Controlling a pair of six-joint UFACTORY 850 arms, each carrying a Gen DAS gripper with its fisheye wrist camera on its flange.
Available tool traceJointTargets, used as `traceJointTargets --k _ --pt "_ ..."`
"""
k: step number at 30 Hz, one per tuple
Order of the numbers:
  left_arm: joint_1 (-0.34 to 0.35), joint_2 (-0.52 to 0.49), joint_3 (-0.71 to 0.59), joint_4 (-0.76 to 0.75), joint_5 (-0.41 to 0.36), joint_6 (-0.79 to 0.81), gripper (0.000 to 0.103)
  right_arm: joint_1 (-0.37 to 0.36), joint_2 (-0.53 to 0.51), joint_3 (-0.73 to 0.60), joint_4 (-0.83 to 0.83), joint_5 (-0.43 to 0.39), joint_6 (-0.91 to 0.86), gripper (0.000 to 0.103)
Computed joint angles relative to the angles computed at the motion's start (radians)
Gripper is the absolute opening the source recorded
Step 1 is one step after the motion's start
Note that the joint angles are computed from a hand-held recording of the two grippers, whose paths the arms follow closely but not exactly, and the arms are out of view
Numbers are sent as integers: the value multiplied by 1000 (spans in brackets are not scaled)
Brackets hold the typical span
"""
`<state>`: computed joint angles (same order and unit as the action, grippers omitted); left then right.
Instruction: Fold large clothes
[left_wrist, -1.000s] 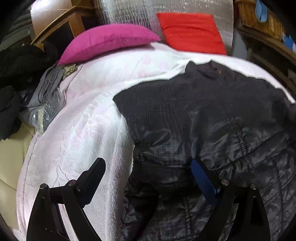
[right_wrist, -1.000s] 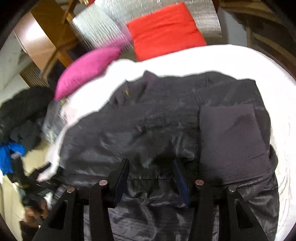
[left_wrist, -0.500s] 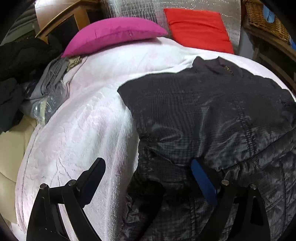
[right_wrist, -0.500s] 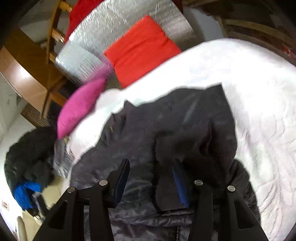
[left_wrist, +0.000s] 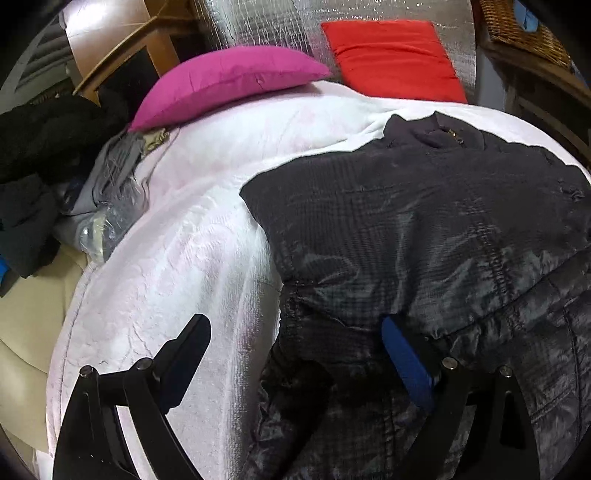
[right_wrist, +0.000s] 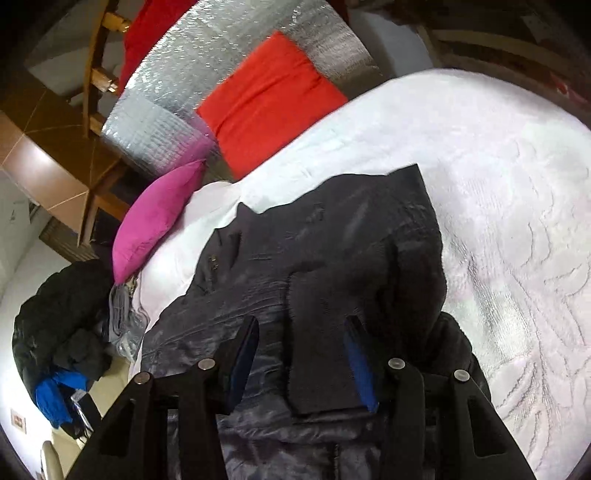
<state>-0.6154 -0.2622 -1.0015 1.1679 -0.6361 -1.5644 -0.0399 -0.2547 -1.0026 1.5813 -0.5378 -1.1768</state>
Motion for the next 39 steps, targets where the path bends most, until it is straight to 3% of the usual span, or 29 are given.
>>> traceJointTargets --k 5,9,12,15,21,30,39 --pt "-6 52 37 7 -1 -37 94 44 25 17 -145 74 68 43" --pt "-14 38 39 -71 -18 75 94 67 31 29 -217 128 93 42" --pt "-33 49 62 -67 -39 89 94 40 76 64 -159 56 52 47" --pt "-55 116 120 -26 -31 42 94 16 138 113 -104 6 -18 64" --pt "-113 294 266 27 -17 -84 94 -35 264 236 -161 -66 -17 64" --pt "-246 505 479 -61 -10 -269 94 -226 478 457 -264 -210 28 64" --pt "-322 549 538 -237 79 -258 94 -292 592 569 -578 -220 208 64"
